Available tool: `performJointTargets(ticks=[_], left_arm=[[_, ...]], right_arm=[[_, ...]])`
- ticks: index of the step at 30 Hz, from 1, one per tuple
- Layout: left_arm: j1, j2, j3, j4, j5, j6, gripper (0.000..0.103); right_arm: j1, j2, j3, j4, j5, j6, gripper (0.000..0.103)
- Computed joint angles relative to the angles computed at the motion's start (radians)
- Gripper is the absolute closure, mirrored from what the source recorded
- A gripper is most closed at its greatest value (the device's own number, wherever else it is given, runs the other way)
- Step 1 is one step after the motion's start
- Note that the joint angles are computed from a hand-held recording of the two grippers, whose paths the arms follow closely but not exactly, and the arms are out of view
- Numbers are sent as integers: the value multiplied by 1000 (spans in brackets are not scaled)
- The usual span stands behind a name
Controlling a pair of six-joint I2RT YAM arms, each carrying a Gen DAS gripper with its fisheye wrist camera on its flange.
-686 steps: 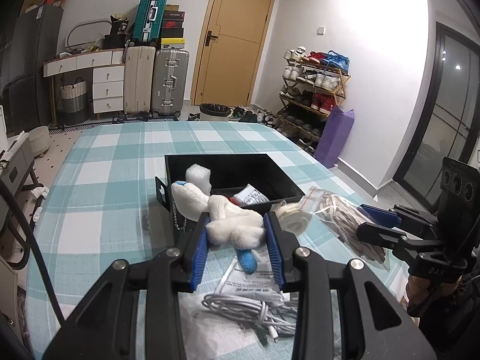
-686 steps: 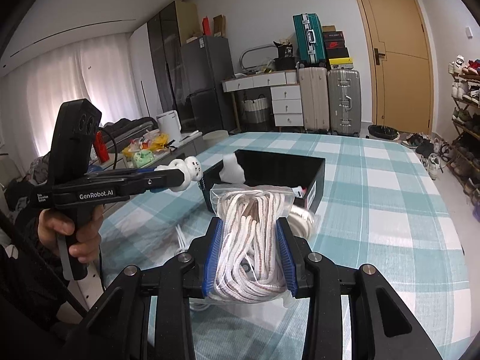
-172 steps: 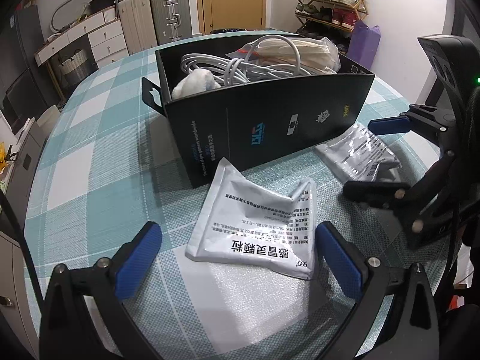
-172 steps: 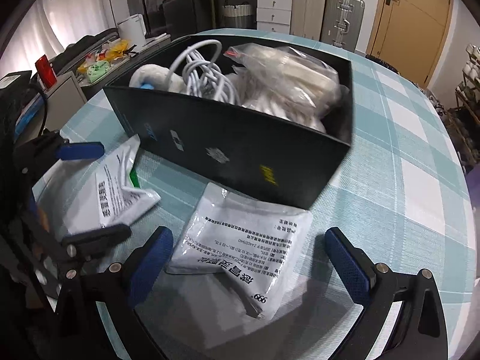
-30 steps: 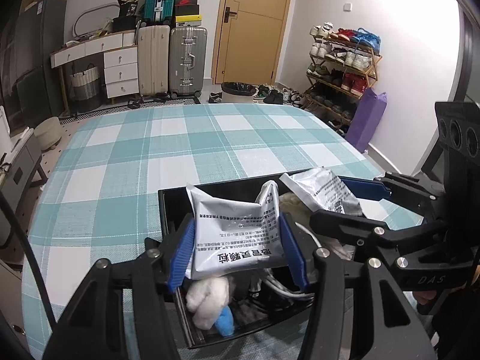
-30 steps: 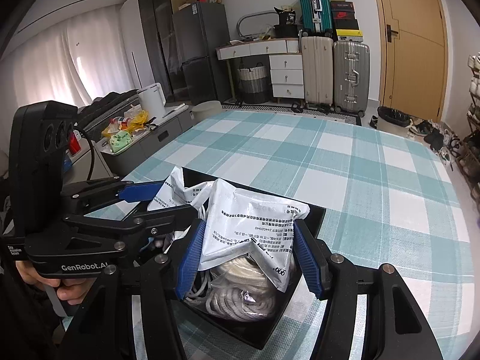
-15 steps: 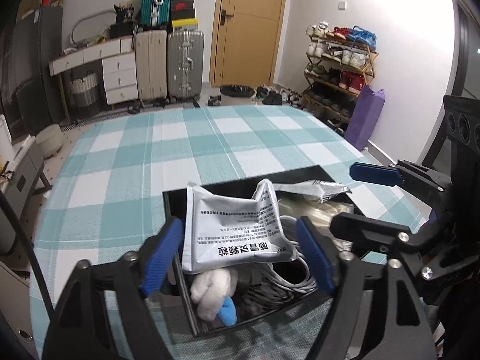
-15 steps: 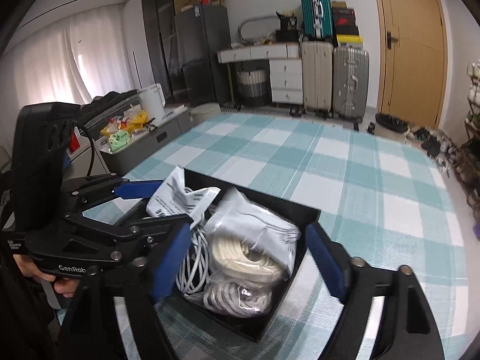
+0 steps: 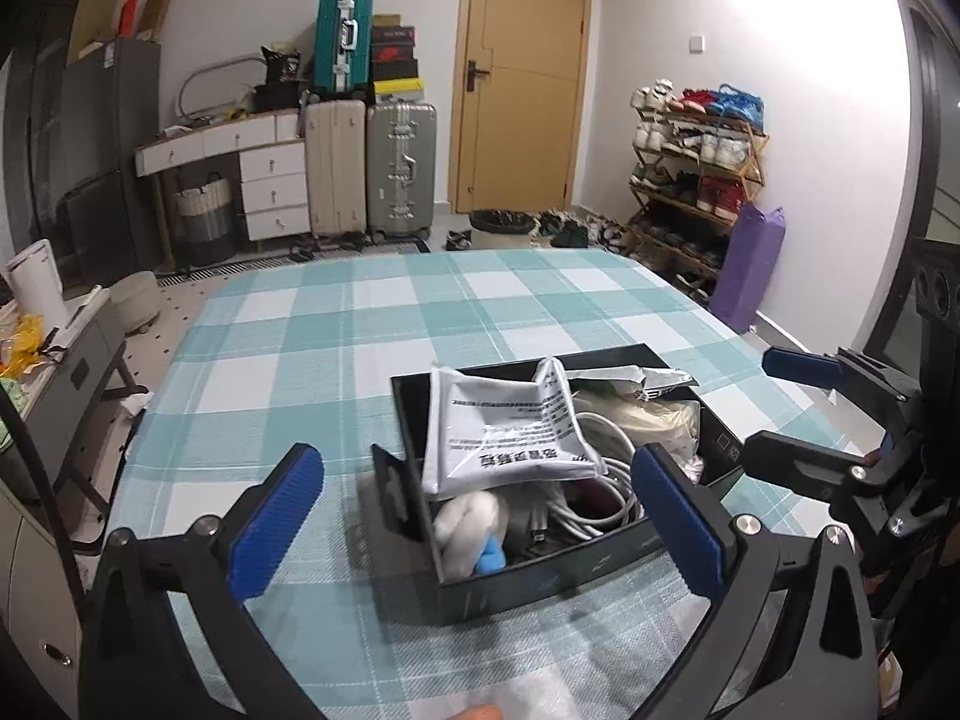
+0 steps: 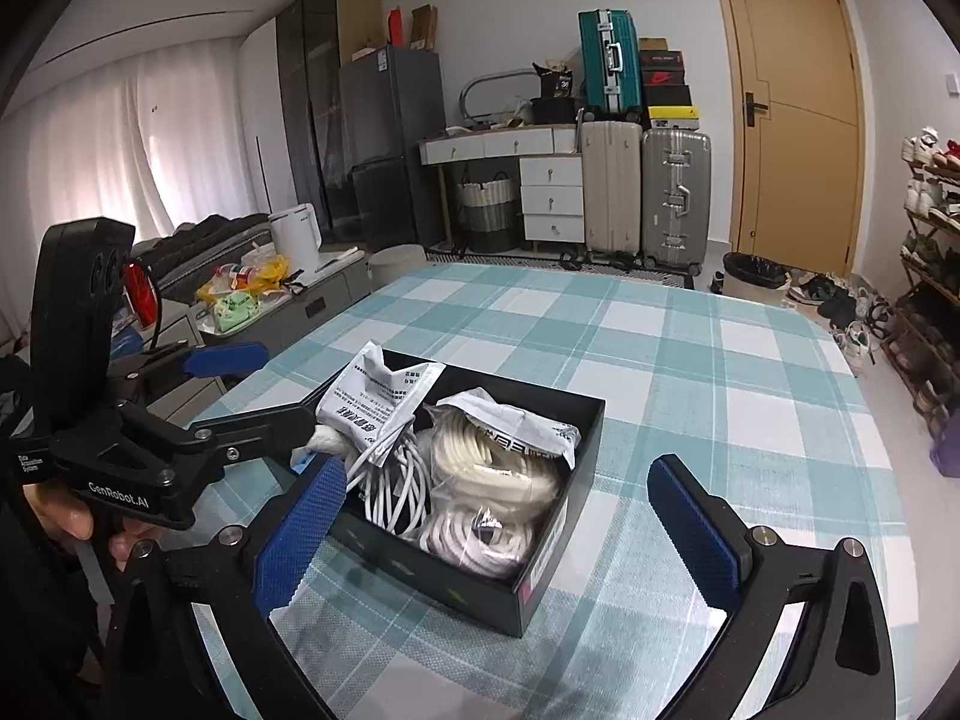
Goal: Organize soft objects
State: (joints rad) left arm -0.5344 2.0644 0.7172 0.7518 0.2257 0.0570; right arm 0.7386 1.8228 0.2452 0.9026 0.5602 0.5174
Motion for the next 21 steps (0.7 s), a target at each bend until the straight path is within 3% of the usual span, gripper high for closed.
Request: performJointTargets(ticks=[11, 21], left_arm=[[2, 43, -80, 165, -69, -7, 0], [-1, 136, -92, 339, -86, -17, 0]], right_arm=[[129, 95, -6, 103, 175, 32, 1], [139, 214, -15, 275, 214, -4, 1]])
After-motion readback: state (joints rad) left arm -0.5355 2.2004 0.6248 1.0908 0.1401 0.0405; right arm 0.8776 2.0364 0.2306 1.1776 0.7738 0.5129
